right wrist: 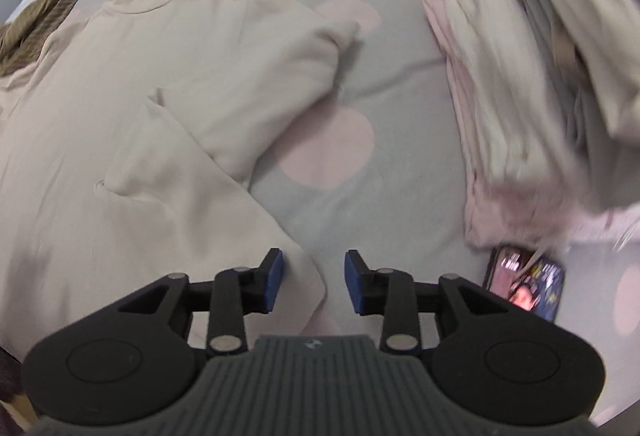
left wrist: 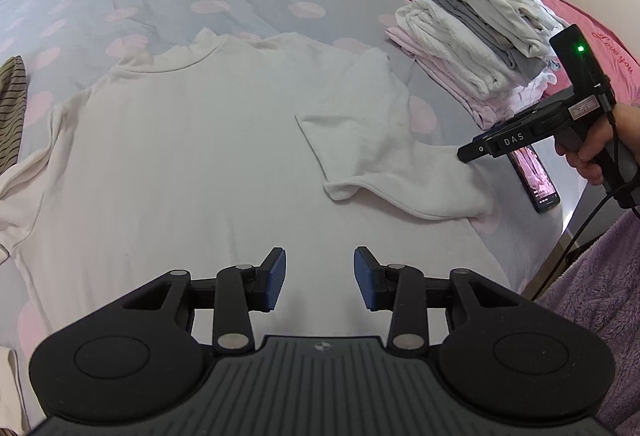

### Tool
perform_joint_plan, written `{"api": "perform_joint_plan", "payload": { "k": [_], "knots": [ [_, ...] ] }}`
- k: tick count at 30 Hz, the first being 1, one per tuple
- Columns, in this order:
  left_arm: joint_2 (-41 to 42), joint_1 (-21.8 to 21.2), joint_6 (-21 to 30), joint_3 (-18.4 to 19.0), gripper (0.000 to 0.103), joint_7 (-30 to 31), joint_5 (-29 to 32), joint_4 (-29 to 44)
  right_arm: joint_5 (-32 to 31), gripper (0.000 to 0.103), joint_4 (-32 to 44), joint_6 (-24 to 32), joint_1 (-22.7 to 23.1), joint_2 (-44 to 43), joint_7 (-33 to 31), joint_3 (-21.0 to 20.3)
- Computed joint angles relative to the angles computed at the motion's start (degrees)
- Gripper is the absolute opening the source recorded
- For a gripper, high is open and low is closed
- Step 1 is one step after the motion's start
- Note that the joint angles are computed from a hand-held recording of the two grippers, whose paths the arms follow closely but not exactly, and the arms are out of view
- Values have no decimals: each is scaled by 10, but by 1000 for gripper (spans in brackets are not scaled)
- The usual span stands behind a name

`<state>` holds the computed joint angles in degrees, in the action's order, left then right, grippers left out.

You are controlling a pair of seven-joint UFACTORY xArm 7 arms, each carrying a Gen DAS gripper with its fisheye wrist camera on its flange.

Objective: Fold clothes

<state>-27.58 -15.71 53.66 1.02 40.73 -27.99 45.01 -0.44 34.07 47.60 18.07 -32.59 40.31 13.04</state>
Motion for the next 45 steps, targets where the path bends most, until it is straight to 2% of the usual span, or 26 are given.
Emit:
{"api": "perform_joint_plan", "payload": {
  "k": [2, 3, 4, 5, 8, 12, 18, 21, 25, 28, 36, 41, 45],
  "knots": [
    [0, -1, -2, -2, 35, 0, 1, -1, 26, 40, -15, -18, 8, -3, 3, -11],
    [0, -1, -3, -2, 35, 1, 0, -2, 35, 20, -16, -24, 12, -2, 4, -12],
    [-1, -1, -5, -2, 35, 1, 0, -3, 36, 9, -11, -27, 13, 1, 4, -10],
    [-1, -1, -7, -2, 35, 0, 0, -4, 30, 8, -5, -27, 13, 0, 5, -4],
    [-5, 0, -13, -4, 35, -6, 4, -8, 15, 8, 18, -40, 19, -9, 3, 10],
    [-8, 2, -16, -3, 35, -11, 11, -11, 9, 8, 69, -49, 53, 3, -36, 30],
    [-16, 3, -16, 3, 35, -8, 13, -16, -44, 8, 151, -44, 95, 61, -94, 90],
    [-20, 4, -18, 5, 35, -7, 15, -18, -43, 11, 163, -65, 123, 104, -113, 100],
    [-27, 6, -18, 10, 35, -5, 15, -20, -7, 23, 163, -81, 167, 142, -151, 88],
    [-36, 7, -13, 17, 35, 3, 12, -25, 11, 31, 148, -82, 180, 135, -162, 80],
    [-48, 13, 24, 22, 40, 29, 24, -53, 10, 32, 106, -49, 156, 104, -95, 76],
    [-44, 14, 31, 11, 41, 42, 36, -84, 18, 32, 98, -50, 163, 116, -99, 72],
    [-46, 11, 9, -8, 38, 48, 63, -112, 26, 32, 94, -61, 172, 121, -115, 67]
  ]
}}
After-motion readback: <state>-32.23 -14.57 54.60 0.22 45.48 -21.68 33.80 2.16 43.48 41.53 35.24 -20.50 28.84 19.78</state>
